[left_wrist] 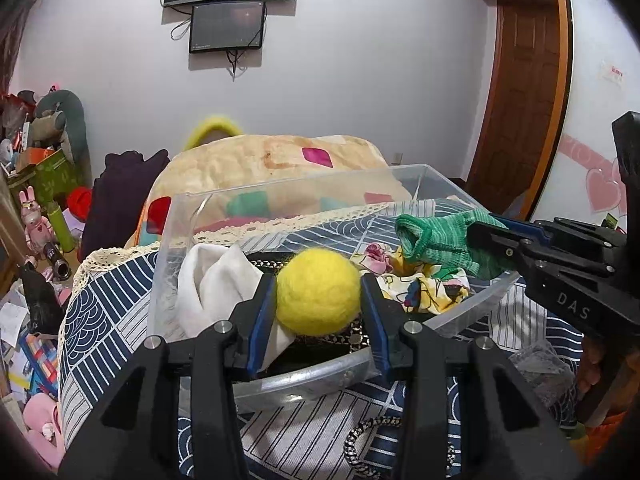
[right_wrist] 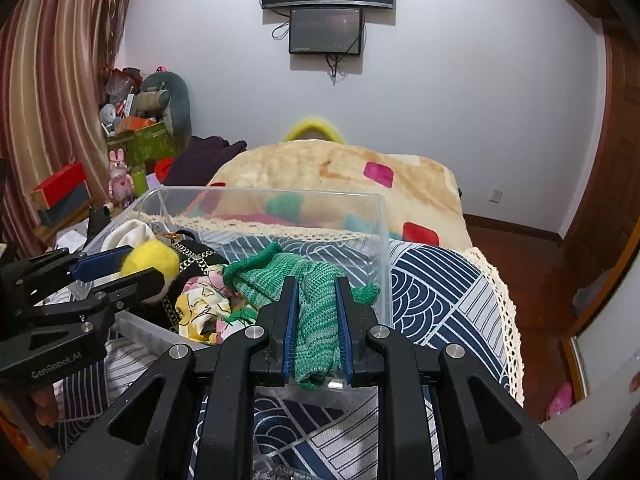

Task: Organize soft objects
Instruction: 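Place the green glove and yellow ball into the clear box and open both tools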

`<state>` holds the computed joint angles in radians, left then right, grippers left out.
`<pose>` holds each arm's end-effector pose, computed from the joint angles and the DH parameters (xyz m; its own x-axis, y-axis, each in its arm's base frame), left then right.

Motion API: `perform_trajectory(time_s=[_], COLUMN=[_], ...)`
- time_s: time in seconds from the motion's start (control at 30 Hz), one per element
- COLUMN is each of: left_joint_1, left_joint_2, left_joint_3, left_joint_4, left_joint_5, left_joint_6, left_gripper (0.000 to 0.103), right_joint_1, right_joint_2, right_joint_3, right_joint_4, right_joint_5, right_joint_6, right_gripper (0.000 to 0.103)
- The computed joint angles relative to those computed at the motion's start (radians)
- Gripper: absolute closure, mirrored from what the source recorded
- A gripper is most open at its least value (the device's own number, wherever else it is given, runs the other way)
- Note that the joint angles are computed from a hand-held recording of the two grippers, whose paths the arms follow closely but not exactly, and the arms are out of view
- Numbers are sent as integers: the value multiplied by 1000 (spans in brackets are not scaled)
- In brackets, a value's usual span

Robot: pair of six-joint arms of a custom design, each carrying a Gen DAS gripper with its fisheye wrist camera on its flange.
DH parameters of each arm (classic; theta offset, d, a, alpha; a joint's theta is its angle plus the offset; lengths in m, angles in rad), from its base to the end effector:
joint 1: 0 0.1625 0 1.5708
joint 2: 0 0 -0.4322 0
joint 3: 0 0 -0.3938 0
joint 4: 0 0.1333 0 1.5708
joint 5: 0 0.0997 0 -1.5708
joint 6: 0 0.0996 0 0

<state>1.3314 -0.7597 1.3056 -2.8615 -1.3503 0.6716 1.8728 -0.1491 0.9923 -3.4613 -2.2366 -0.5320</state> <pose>-0.0364 -0.8034 0.2518 -0.6611 0.5128 -0.5476 0.7482 0.5048 -0.4306 0.3086 -0.7491 -0.0202 -0.7088 -0.0035 0.7054 -0.5897 0.5518 -0.5897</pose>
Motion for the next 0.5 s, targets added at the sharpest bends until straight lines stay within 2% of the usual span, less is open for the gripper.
perform_trajectory(time_s=[0.13,0.2,0.27,0.33,0.5], left_joint_1=[1,3,5,4,0], left_joint_2=[-8,-11,-16,-23,-48], left_joint_3=[9,1,-3,5,33], left_joint_4=[5,28,49,47,40], left_joint_5=[-1,-3,-9,-8,-10], left_joint_6=[-14,-33,-46,-45,-30], left_gripper=[56,52,50,50,48], right_joint_1=[3,6,7,9,20], right_joint_2=[0,-1,-8,-14,-23], right_joint_3=[0,4,15,31,59], right_joint_4=[3,2,6,-11,-61], right_joint_5=[-7,-10,-7,1,9], right_joint_6=[-13,-13,-5,-2,-25], right_gripper=[83,77,59,49,41])
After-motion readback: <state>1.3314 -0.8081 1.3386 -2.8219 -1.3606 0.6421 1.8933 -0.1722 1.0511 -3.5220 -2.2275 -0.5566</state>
